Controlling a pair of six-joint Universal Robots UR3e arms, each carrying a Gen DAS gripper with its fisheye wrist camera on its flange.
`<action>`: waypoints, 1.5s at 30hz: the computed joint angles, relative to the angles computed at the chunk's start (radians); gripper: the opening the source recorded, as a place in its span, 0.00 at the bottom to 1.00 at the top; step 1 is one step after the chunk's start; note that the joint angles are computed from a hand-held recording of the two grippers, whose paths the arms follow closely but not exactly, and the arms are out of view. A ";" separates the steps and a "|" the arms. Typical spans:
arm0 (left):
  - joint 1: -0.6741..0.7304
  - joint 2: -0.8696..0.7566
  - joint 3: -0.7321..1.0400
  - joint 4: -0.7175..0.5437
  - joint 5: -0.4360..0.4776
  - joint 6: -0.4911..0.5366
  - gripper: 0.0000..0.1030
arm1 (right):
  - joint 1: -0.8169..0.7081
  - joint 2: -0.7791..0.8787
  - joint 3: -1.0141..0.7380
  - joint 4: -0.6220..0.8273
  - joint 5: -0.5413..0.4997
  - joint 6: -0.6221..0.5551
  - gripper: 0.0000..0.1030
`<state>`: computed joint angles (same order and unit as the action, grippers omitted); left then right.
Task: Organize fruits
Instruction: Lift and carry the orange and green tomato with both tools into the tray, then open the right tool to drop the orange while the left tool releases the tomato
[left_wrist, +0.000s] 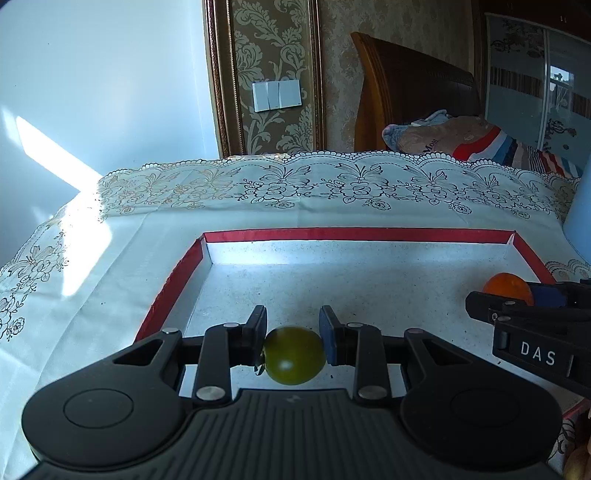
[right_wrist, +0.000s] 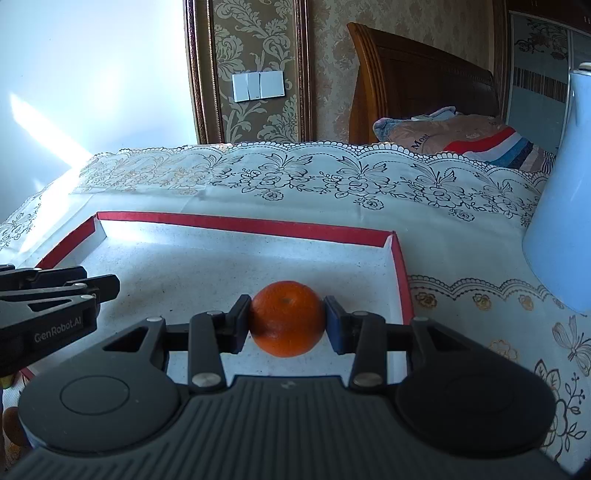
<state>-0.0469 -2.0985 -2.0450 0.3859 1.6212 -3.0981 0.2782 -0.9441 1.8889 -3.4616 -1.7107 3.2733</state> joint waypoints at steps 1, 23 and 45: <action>0.004 -0.004 0.010 -0.010 -0.006 -0.001 0.30 | 0.002 0.005 -0.008 0.006 -0.006 -0.002 0.38; 0.008 -0.033 0.078 -0.094 -0.015 -0.011 0.30 | -0.004 0.004 -0.067 0.136 0.005 0.030 0.39; 0.035 -0.006 0.011 -0.030 -0.054 -0.024 0.31 | 0.010 -0.001 -0.049 0.089 -0.044 0.031 0.76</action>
